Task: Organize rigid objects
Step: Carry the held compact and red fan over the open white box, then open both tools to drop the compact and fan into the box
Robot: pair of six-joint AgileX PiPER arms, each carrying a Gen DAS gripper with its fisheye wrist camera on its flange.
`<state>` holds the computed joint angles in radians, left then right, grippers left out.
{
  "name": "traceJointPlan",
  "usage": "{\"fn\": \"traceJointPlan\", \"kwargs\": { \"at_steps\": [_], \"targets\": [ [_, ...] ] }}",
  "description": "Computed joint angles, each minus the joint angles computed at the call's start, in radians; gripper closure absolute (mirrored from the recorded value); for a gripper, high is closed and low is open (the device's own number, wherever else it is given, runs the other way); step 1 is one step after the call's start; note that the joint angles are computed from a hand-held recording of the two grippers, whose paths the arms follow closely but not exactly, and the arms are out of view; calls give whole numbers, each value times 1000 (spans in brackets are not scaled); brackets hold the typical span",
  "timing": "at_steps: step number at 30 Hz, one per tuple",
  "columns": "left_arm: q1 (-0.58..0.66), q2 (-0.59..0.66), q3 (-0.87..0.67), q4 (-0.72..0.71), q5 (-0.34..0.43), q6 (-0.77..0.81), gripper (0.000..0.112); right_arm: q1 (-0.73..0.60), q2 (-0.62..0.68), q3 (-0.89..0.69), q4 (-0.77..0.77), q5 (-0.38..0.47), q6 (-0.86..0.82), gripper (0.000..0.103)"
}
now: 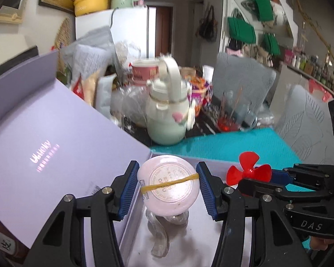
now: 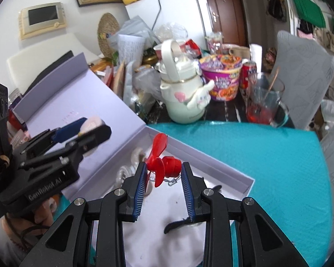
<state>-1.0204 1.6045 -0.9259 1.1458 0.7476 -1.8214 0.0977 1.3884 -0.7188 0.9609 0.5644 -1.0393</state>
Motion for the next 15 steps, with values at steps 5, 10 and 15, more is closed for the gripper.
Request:
{"fn": "traceJointPlan", "kwargs": {
  "at_steps": [5,10,15],
  "targets": [
    [19,64,-25,-30,-56,38,60,15,74,-2,-22,-38,5,72],
    [54,106,-38,-65,-117,77,60,24,112,-11,-54,-62,27,72],
    [73,124,-42,-96,-151,107,60,37,140,-22,-98,-67,67,72]
  ]
}}
